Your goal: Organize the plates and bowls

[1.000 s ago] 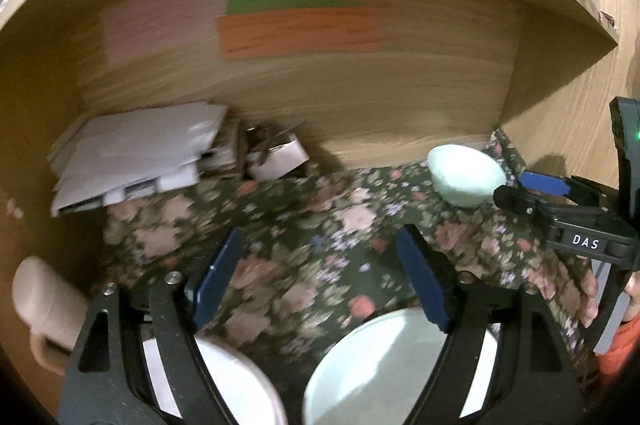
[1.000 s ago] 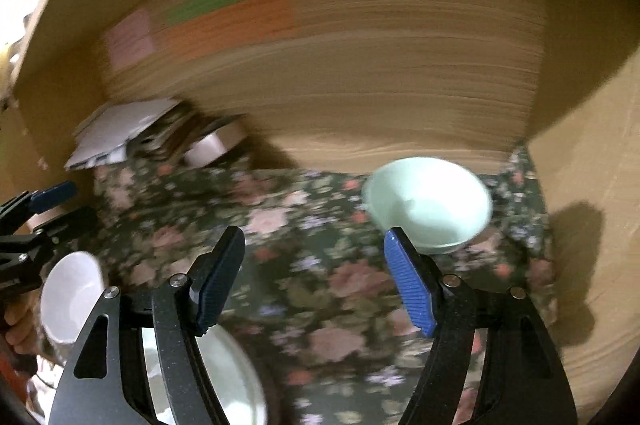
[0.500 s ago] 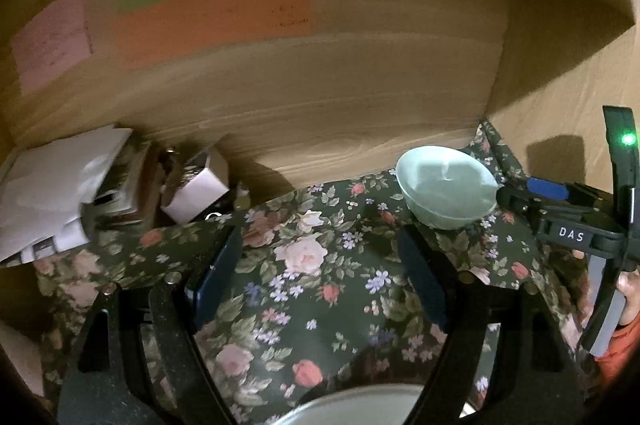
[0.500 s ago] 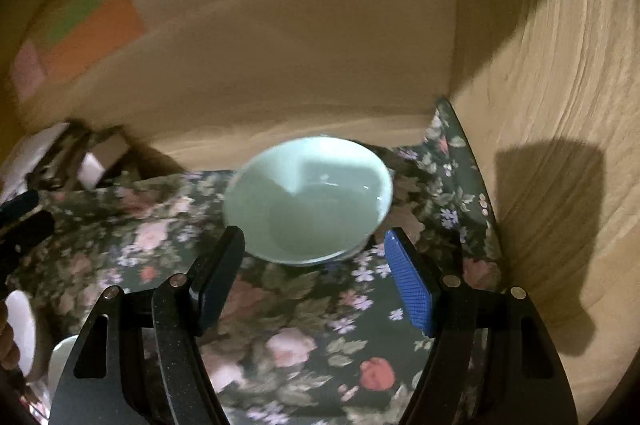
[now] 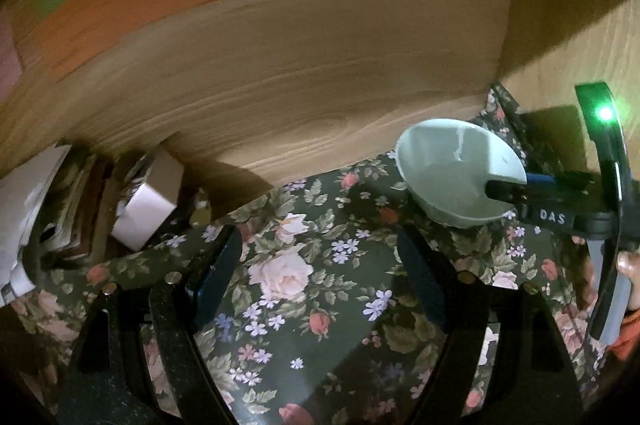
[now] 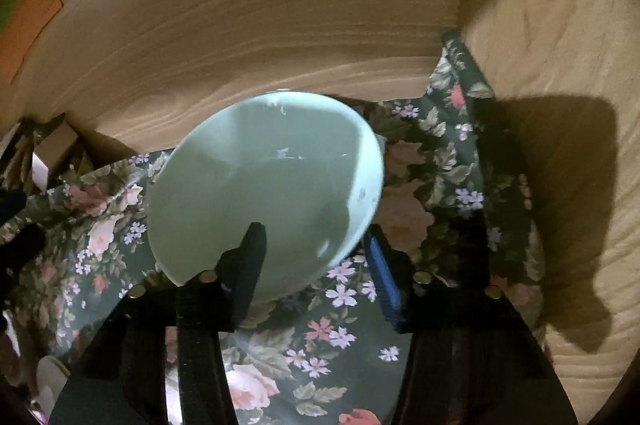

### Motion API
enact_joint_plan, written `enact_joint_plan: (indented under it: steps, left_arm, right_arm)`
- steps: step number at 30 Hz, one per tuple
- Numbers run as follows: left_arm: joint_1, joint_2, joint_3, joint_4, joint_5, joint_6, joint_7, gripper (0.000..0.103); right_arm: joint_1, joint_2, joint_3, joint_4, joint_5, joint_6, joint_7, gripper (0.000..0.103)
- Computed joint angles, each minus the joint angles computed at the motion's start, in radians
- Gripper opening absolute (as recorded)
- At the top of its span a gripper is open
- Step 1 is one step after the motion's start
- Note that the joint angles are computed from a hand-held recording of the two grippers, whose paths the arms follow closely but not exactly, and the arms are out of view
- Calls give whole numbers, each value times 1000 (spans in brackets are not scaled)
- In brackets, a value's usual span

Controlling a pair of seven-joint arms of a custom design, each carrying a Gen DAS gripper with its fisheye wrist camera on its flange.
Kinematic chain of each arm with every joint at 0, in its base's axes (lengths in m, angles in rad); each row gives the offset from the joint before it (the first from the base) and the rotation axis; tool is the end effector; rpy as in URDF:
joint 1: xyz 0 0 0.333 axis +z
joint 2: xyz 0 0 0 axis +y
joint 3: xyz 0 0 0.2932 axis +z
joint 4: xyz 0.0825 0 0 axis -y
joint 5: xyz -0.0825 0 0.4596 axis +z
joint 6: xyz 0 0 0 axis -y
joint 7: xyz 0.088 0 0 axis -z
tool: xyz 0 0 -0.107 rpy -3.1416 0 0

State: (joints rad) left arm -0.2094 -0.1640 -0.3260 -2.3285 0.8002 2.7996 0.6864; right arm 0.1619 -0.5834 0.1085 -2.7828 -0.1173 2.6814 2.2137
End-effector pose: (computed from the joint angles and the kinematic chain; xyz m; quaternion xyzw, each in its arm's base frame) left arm 0.4878 -0.3296 0.3944 -0.5326 0.7567 -0.2547 0.2808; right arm 0.4393 0.1191 0.3639 -0.5820 0.7755 -0.1409 0.2001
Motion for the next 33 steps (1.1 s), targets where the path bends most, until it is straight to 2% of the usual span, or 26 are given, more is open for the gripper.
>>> enact_joint_plan:
  steps: [4, 9, 13, 18, 23, 30, 33]
  left_arm:
    - [-9, 33, 8, 15, -19, 13, 33, 80]
    - [-21, 60, 22, 31, -56, 13, 59, 80]
    - [-37, 68, 37, 37, -139, 7, 122, 80]
    - [-51, 99, 44, 59, -224, -41, 184, 79]
    - [-72, 136, 56, 78, -353, -94, 284, 58]
    - [-86, 167, 63, 97, -392, -129, 314, 36]
    - [-90, 183, 66, 106, -447, -130, 362, 29]
  right_arm:
    - [-6, 14, 11, 13, -27, -8, -8, 33]
    - [60, 5, -40, 8, 36, -7, -104, 21]
    - [102, -7, -44, 5, 80, -15, -165, 18]
    - [147, -11, -49, -5, 134, -7, -221, 17]
    - [163, -54, -54, -36, 174, -12, -246, 17]
    - [160, -68, -42, -47, 182, -10, -237, 20]
    - [168, -33, -31, -41, 190, 30, -220, 20]
